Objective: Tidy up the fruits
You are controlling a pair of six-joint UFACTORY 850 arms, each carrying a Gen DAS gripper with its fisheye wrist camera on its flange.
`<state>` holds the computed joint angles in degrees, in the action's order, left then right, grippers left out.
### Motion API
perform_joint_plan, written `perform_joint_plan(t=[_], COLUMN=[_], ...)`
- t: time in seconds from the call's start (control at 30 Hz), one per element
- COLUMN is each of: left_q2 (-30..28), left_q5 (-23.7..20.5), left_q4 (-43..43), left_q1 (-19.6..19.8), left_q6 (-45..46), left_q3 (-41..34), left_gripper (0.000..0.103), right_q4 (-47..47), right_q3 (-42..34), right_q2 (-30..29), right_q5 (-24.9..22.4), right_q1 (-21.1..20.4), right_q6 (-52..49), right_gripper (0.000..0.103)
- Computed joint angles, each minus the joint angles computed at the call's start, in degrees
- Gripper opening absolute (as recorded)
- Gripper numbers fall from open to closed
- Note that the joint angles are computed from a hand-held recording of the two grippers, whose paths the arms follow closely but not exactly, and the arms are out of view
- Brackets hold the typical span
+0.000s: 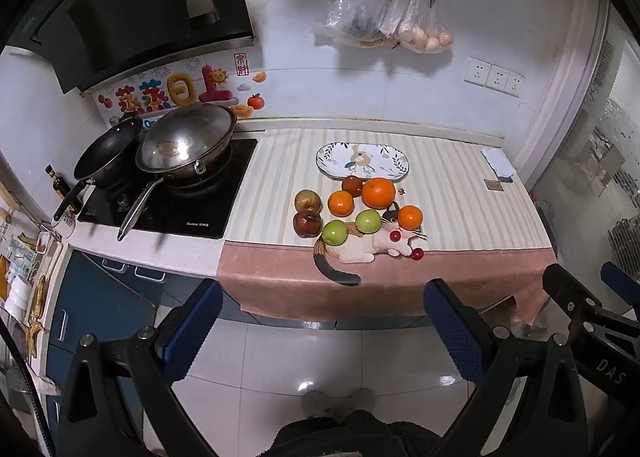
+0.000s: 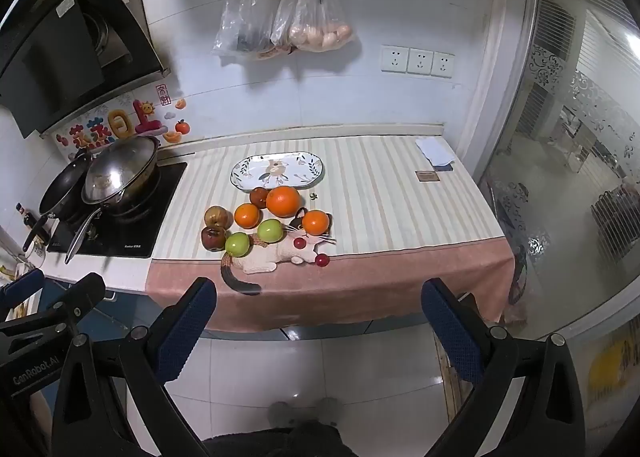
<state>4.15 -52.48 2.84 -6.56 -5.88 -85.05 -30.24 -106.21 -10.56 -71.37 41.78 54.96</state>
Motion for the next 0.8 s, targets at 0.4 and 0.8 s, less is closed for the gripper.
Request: perform_joint_plan(t=[0.4, 0.8], left_q2=[0.0, -0.3], left_q5=[0.6, 0.2], left_q4=[1.3, 1.2], left_q1=[-0.3, -0.3], left_q6=[-0.9, -0.8], left_q3=[0.2, -0.5], left_gripper=[0.103, 0.103], right_q4=[0.7, 1.2], right_q3=[-0.8, -1.1], right_q2=[-0.5, -0.6], right_q5=[-0.2, 0.3], right_q1=[-0.4, -1.0], right_q6=[-0.6, -1.3], right_gripper=[0.103, 0.103])
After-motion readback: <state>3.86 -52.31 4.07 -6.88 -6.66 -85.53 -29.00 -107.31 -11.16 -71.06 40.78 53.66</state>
